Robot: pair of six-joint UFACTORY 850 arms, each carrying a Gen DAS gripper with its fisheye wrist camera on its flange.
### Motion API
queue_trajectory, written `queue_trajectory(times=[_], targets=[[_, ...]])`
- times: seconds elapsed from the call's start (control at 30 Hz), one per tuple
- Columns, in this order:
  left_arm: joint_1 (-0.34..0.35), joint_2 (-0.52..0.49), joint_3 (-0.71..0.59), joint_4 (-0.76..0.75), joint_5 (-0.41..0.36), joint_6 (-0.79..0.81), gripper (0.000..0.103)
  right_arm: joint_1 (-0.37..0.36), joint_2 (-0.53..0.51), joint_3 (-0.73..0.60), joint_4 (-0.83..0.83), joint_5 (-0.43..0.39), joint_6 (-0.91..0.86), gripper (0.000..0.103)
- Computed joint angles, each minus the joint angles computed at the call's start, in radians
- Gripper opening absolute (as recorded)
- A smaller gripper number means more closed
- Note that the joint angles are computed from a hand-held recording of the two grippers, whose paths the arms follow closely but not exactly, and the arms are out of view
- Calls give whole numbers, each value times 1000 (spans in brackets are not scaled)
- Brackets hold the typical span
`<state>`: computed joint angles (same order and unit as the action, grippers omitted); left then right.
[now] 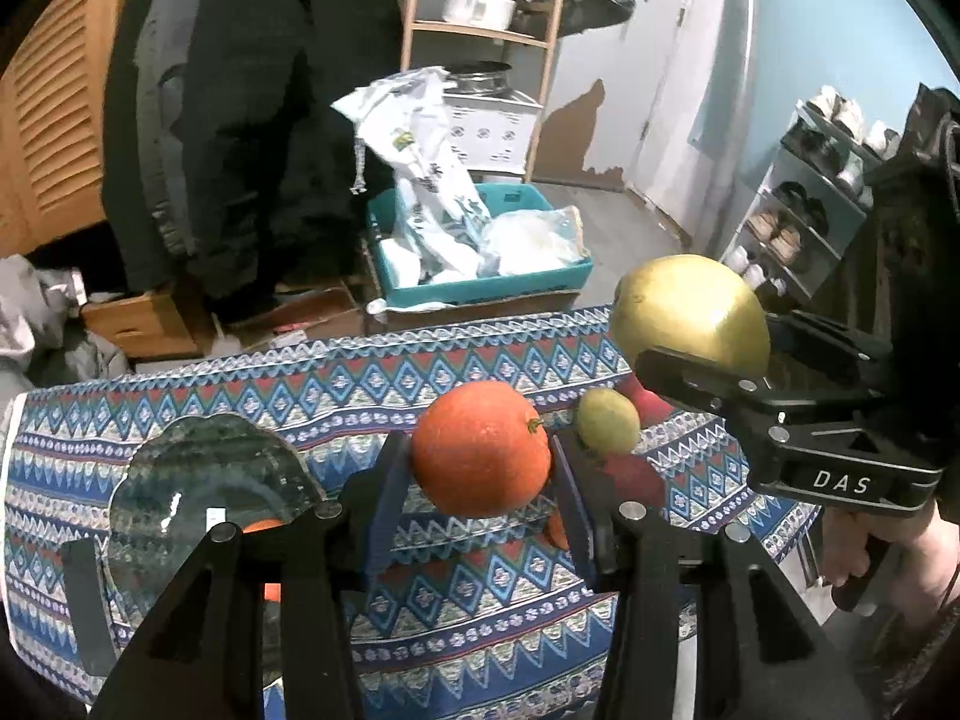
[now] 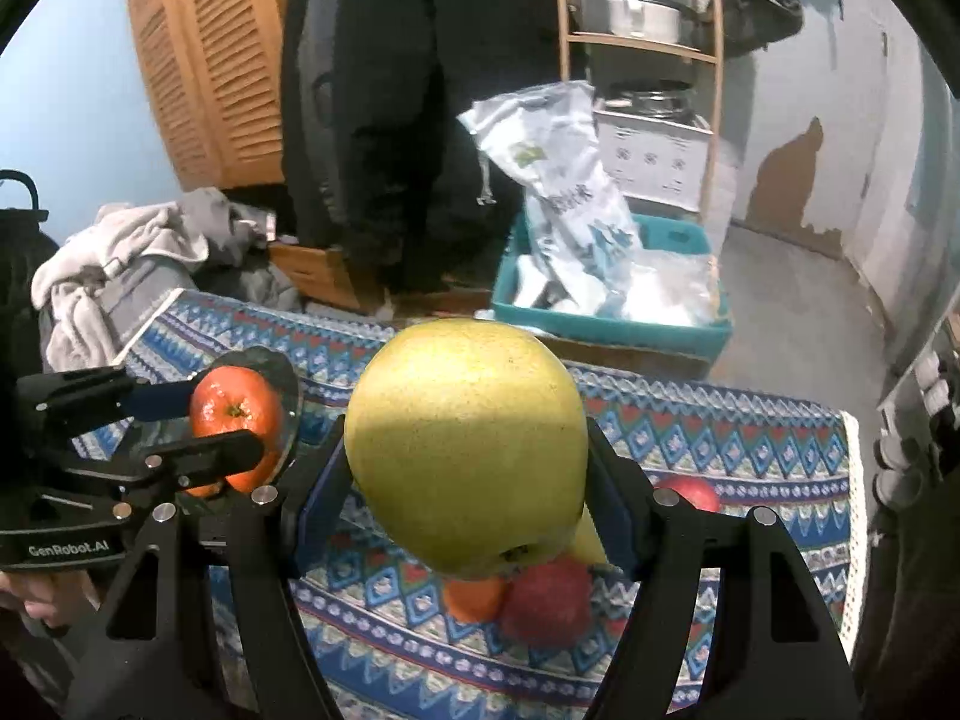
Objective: Organize fruits
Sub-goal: 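Carry the orange in the left tool over the bowl while the right tool brings the pear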
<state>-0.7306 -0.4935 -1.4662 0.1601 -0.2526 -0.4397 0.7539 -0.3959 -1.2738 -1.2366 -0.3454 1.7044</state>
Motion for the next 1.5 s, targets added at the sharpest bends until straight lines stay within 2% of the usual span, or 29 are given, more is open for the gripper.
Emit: queue_trajectory(times=[0.47, 0.93, 1.27, 1.5], targets=[[81, 91, 135, 134, 57, -174, 48, 33, -162, -237, 256, 12, -330, 72], [178, 135, 230, 71, 93, -161, 48, 48, -372, -531, 668, -5, -777, 72], [236, 120, 264, 170, 91, -289, 48, 51, -575, -817, 985, -100, -1113, 72], [266, 95, 274, 212, 84, -355, 48, 51, -691, -984, 1114, -176, -1232, 72]])
